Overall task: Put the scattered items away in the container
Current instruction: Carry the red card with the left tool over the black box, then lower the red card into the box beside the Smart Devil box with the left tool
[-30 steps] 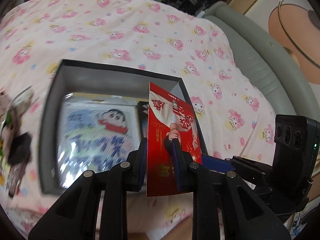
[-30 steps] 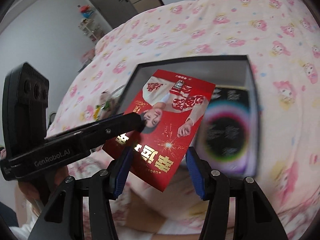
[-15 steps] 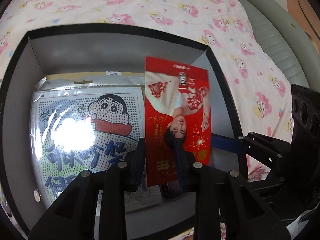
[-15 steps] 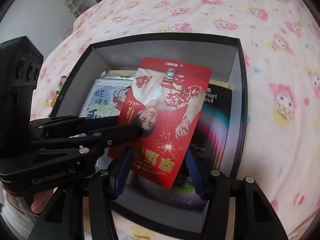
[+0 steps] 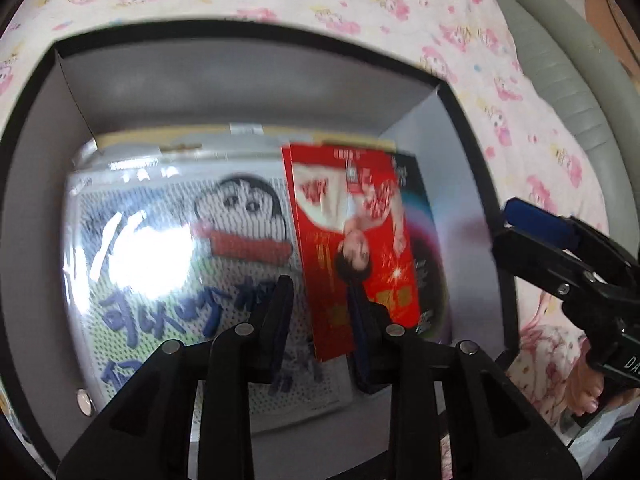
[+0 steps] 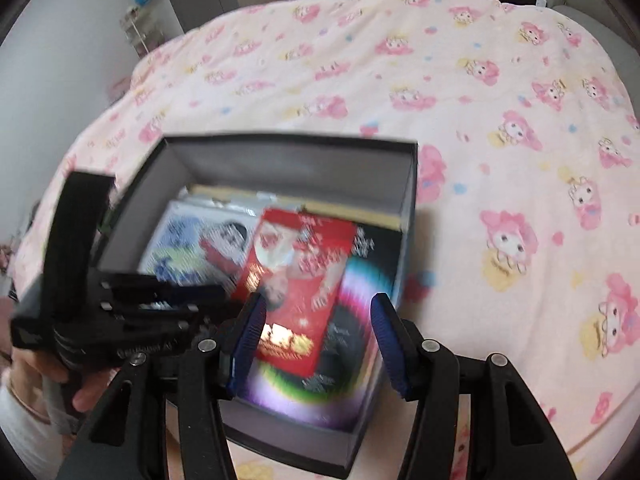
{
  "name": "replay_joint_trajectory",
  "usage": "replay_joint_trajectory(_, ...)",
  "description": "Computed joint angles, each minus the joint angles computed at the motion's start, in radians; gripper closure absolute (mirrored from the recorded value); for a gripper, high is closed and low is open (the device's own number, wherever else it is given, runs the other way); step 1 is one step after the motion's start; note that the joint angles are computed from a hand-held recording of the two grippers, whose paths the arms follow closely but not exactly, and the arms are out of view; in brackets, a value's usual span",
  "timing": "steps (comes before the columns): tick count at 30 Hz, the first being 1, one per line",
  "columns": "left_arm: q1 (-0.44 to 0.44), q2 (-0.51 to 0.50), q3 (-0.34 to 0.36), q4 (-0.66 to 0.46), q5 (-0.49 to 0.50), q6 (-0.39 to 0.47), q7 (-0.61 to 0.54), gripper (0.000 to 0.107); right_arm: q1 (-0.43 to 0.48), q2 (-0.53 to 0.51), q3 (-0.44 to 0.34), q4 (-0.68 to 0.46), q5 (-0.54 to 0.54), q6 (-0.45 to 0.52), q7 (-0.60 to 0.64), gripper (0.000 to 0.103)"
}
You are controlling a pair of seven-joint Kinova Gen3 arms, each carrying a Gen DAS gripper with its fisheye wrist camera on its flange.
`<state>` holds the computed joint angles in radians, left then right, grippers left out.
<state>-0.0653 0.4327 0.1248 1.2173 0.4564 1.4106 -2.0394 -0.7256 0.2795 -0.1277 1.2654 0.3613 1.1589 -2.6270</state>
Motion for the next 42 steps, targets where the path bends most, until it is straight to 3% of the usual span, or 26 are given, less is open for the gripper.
replay_joint_trajectory(5, 0.048, 0.042, -0.012, -0.053, -0.049, 0.008, 0.109, 0.081, 0.039, 0.073, 0.015, -0.096, -0.056, -0.005, 0.057, 0.051)
replay_joint_trajectory(9, 0.065, 0.045, 0.004, -0.068, -0.071, 0.025, 0.122, 0.082, -0.041, 0.103, 0.057, -0.107, 0.040, 0.017, -0.009, 0.053)
replay_joint_trajectory(13, 0.074, 0.034, 0.024, -0.068, -0.073, 0.078, 0.065, 0.082, -0.077, 0.051, 0.079, -0.020, 0.127, -0.020, -0.132, 0.053)
replay_joint_trajectory(17, 0.089, 0.014, 0.005, -0.078, -0.077, 0.022, 0.086, 0.082, -0.041, -0.046, 0.055, 0.104, 0.151, -0.083, -0.252, 0.053)
replay_joint_trajectory(22, 0.134, 0.064, -0.014, -0.156, -0.115, -0.061, 0.212, 0.082, 0.038, -0.050, 0.022, 0.126, 0.102, -0.096, -0.265, 0.053)
replay_joint_trajectory(27, 0.190, 0.149, -0.021, -0.272, -0.214, -0.029, 0.326, 0.082, 0.101, -0.049, 0.010, 0.163, 0.009, -0.158, -0.224, 0.053)
replay_joint_trajectory(29, 0.189, 0.132, -0.017, -0.248, -0.212, -0.033, 0.312, 0.082, 0.109, -0.054, 0.012, 0.177, -0.002, -0.174, -0.224, 0.053)
replay_joint_trajectory(34, 0.130, 0.150, 0.047, -0.270, -0.155, 0.084, 0.237, 0.081, 0.121, -0.064, 0.009, 0.200, -0.020, -0.209, -0.224, 0.053)
replay_joint_trajectory(38, 0.139, 0.103, 0.021, -0.221, -0.149, 0.030, 0.198, 0.081, 0.130, -0.067, 0.005, 0.204, -0.044, -0.230, -0.207, 0.053)
replay_joint_trajectory(42, 0.129, 0.116, 0.028, -0.233, -0.118, 0.006, 0.185, 0.081, 0.121, -0.065, 0.008, 0.201, -0.032, -0.223, -0.218, 0.053)
